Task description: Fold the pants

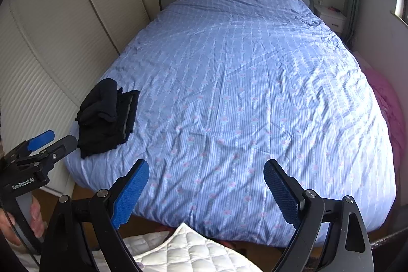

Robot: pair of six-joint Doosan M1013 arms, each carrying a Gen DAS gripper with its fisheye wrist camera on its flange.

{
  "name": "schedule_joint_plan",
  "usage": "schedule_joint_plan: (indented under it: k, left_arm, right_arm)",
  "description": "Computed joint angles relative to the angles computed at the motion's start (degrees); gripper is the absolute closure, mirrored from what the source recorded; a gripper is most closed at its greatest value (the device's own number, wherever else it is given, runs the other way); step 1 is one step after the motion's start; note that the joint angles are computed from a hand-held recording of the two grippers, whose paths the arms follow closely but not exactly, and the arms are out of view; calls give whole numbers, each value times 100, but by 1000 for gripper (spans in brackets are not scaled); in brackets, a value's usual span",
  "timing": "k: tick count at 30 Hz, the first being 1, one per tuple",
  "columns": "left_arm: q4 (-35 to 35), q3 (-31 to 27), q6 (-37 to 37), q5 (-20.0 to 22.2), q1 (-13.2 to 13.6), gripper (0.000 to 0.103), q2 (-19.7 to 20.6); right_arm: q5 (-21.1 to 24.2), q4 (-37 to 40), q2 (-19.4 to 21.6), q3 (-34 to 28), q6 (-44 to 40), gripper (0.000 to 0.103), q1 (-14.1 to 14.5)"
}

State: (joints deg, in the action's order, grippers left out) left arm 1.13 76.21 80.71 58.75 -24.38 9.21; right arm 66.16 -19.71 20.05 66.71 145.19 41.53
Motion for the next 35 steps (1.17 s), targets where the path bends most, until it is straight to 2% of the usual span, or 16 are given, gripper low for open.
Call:
schedule_joint_plan:
  k: [35]
  left_arm:
    - [135, -274, -7, 136, -82, 0, 254]
  right_arm:
    - [39, 93, 56, -50, 20, 11, -75]
